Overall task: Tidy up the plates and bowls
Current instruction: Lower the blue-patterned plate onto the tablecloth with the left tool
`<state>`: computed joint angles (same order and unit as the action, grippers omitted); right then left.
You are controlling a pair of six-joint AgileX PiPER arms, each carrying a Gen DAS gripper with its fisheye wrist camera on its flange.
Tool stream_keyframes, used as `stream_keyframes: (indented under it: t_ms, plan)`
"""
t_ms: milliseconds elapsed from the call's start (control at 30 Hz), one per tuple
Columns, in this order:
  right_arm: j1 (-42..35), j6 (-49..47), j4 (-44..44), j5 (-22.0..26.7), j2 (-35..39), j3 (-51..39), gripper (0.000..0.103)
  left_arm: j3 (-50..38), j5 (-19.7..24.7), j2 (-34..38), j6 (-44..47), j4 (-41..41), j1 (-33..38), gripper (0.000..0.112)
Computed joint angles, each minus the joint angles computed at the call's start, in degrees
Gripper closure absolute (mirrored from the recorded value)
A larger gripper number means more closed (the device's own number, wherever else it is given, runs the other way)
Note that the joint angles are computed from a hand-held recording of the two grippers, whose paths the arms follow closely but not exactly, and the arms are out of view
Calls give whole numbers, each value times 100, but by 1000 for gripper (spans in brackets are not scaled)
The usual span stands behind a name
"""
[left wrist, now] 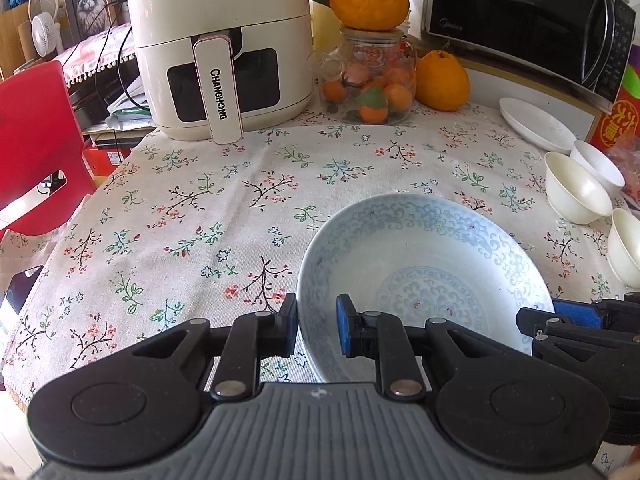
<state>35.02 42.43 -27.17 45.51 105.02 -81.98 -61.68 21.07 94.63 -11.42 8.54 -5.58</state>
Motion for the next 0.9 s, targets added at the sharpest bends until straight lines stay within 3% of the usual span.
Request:
stream_keyframes:
  t_ms: [233, 900]
  plan:
    - [-178, -257, 419, -27, -1, -89, 82, -68, 83, 47, 387, -416, 64, 91]
    - [-746, -617, 1335, -235, -148, -170, 81, -435, 404, 212, 143, -286, -16, 85]
